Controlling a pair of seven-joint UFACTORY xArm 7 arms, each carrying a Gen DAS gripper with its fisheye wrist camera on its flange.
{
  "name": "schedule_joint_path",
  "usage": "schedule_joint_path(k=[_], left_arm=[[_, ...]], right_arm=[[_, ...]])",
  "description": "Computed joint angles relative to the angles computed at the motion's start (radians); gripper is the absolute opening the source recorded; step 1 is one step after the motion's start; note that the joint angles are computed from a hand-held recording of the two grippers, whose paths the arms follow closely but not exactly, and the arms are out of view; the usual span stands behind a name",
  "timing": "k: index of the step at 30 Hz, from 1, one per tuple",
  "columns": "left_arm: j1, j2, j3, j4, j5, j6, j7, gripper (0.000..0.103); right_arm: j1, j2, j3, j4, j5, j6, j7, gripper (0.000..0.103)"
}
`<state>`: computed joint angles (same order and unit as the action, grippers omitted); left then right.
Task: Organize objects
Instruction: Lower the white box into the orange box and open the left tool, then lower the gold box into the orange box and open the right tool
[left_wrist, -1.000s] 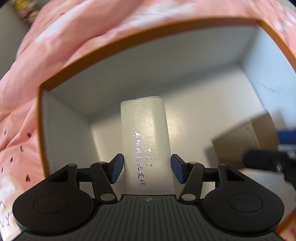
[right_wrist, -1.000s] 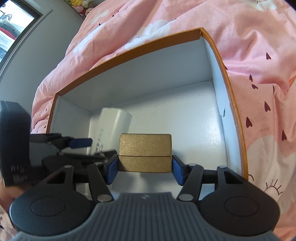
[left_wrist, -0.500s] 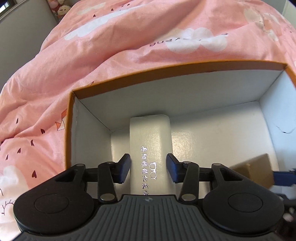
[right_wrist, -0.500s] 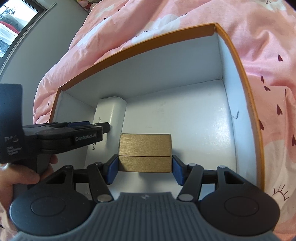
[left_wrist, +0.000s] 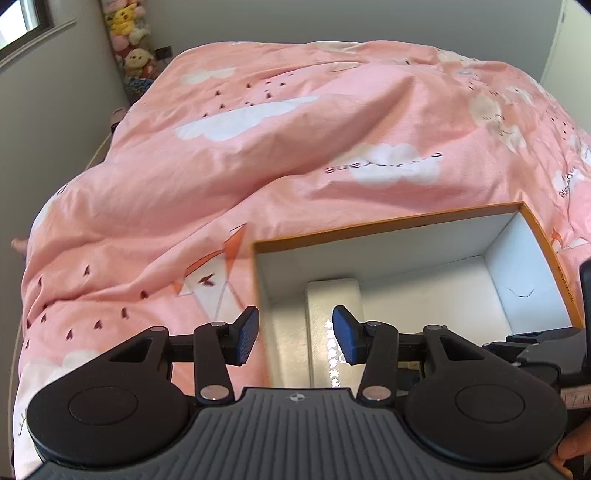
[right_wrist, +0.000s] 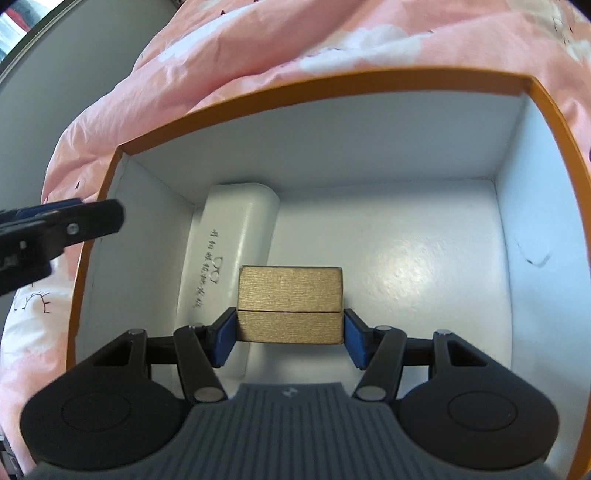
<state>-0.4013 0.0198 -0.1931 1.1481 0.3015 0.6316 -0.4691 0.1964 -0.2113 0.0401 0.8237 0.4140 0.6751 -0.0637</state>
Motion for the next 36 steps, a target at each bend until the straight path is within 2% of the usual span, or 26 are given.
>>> schedule_joint_path(k=[8, 13, 18, 23, 26, 36], left_arm=[[0.031, -0.055, 0.01, -0.094, -0.082, -0.034, 0.065, 0.053], [0.04, -0.07, 0.009, -0.133, -0.14, -0.062, 0.102, 0.051], [0.043, -0.104, 0.007, -0.175, -0.193, -0.092, 0.131, 0.051], [0.042, -0.125, -0.002, -0.206, -0.21, -0.103, 0.125, 0.051], [0.041, -0.141, -0.002, -0.228, -0.229, -0.108, 0.122, 0.051], [0.05, -0.184, -0.002, -0.287, -0.252, -0.129, 0.097, 0.051]], right_arm=[[0.02, 0.036, 0.018, 0.027, 0.011, -0.032, 0.015, 0.061], [0.022, 0.054, 0.012, 0.047, 0.043, -0.016, 0.008, 0.061], [0.011, -0.029, -0.004, 0.017, 0.045, 0.054, -0.033, 0.061], [0.018, -0.059, -0.055, 0.049, 0.143, 0.272, -0.126, 0.061], [0.01, -0.05, -0.047, 0.062, 0.166, 0.34, -0.135, 0.061], [0.004, 0.026, -0.003, 0.097, 0.219, 0.365, -0.102, 0.061]])
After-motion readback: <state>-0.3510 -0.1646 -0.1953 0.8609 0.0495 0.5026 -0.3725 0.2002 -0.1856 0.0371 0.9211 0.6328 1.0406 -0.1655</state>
